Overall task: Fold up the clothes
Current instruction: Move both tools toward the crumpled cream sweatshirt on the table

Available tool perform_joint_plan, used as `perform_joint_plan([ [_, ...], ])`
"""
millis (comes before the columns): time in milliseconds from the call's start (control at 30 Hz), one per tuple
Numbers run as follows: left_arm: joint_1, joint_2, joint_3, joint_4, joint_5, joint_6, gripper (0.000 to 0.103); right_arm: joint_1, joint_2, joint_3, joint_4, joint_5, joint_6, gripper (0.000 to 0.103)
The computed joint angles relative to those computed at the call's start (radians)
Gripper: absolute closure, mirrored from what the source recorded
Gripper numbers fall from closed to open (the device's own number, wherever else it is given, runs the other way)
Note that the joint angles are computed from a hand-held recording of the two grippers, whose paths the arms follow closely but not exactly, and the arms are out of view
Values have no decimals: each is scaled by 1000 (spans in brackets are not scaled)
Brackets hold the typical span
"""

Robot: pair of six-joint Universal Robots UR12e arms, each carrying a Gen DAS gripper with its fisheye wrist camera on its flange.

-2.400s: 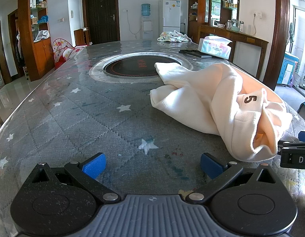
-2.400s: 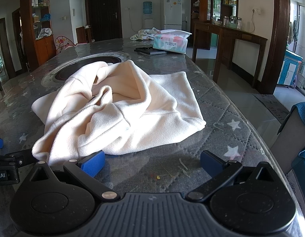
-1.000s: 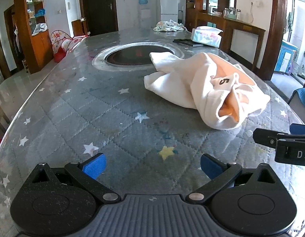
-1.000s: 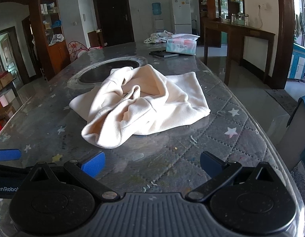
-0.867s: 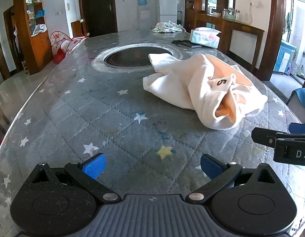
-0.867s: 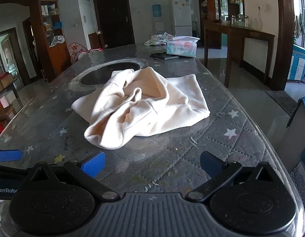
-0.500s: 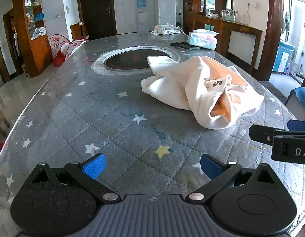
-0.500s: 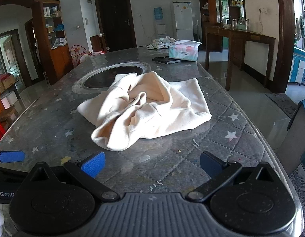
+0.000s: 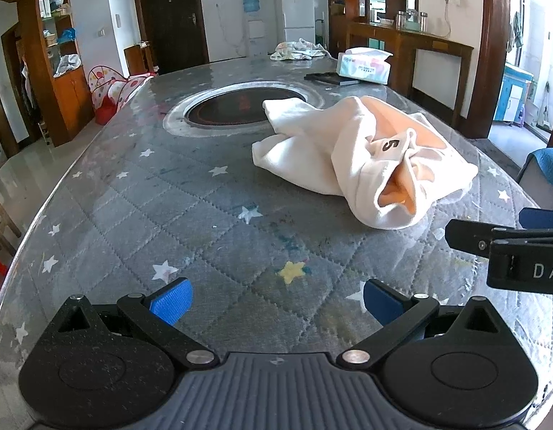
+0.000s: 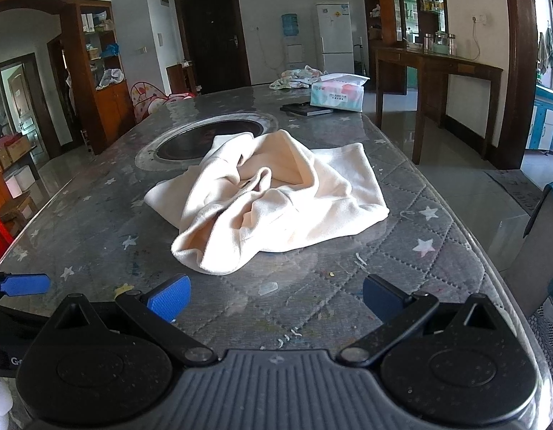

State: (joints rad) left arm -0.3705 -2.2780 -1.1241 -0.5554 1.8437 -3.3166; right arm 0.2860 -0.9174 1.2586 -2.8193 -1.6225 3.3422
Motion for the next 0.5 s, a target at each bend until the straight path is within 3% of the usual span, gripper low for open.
perform_joint_plan([
  [500, 2, -14, 28, -38, -3, 2, 0, -4, 8, -14, 19, 11, 11, 0],
])
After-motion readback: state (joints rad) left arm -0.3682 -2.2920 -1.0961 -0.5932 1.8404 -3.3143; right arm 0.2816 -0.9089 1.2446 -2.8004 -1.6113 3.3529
